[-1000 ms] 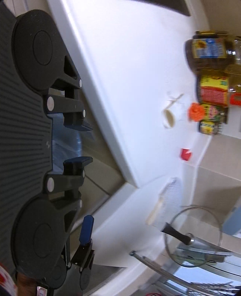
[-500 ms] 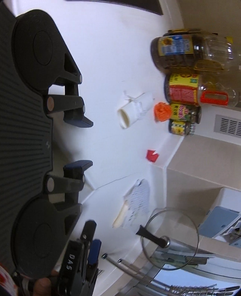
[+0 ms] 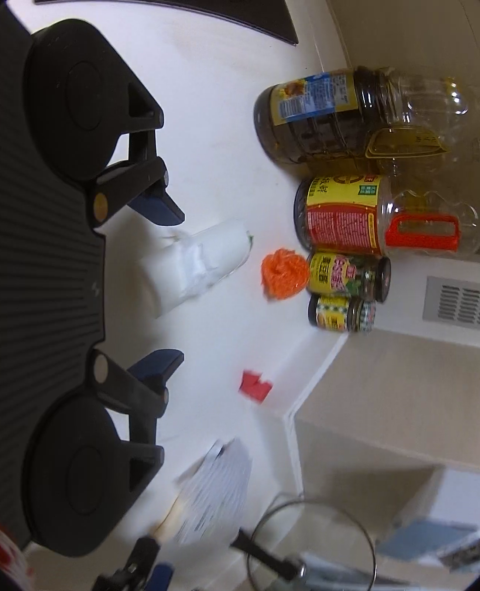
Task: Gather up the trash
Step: 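Lower the left tool onto the white paper roll and close on it, then grasp the white foam mesh net with the right tool while the left tool holds the roll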
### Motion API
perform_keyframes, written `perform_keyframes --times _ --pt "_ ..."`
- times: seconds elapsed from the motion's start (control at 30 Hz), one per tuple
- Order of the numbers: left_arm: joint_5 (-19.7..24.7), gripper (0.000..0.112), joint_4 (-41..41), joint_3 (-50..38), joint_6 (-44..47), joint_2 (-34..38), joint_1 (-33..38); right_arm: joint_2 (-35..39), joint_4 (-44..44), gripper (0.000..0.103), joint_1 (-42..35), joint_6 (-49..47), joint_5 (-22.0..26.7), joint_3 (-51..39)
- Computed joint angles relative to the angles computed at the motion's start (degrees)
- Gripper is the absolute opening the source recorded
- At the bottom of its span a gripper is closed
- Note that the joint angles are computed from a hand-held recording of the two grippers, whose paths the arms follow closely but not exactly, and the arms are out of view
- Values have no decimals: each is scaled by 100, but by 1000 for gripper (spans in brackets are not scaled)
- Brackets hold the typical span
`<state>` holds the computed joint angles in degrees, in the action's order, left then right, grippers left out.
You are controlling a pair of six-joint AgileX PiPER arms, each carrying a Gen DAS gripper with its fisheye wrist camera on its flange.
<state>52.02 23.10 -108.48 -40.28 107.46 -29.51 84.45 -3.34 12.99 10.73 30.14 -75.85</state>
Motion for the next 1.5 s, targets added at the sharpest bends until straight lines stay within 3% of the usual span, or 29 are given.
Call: perform_keyframes --times 0.33,0.5,0.67,1.17,1.33,1.37,1.43,1.47,1.5 --pt "615 72 -76 -1655 422 1348 200 581 818 65 -569 -895 -69 -503" --pt "1054 55 -73 -2272 561 1738 209 812 1010 65 -703 -1149 -57 -683" --pt "1191 52 -141 -2494 684 1841 257 996 1281 65 -757 -1386 -46 -837" --pt "333 51 -352 -710 344 561 128 2018 821 65 -731 -882 264 -2086" --pt "250 51 -335 -428 270 311 4 2345 986 64 -815 -909 359 -2465" --pt "241 51 -327 -379 249 267 -15 2364 1006 62 -822 -915 340 -2479" --pt "237 51 -301 -289 206 186 -49 2379 1014 36 -821 -950 347 -2506" --pt "229 51 -285 -235 185 141 -61 2368 987 32 -811 -950 334 -2496" --pt "225 51 -269 -187 165 103 -72 2350 990 21 -803 -985 305 -2470"
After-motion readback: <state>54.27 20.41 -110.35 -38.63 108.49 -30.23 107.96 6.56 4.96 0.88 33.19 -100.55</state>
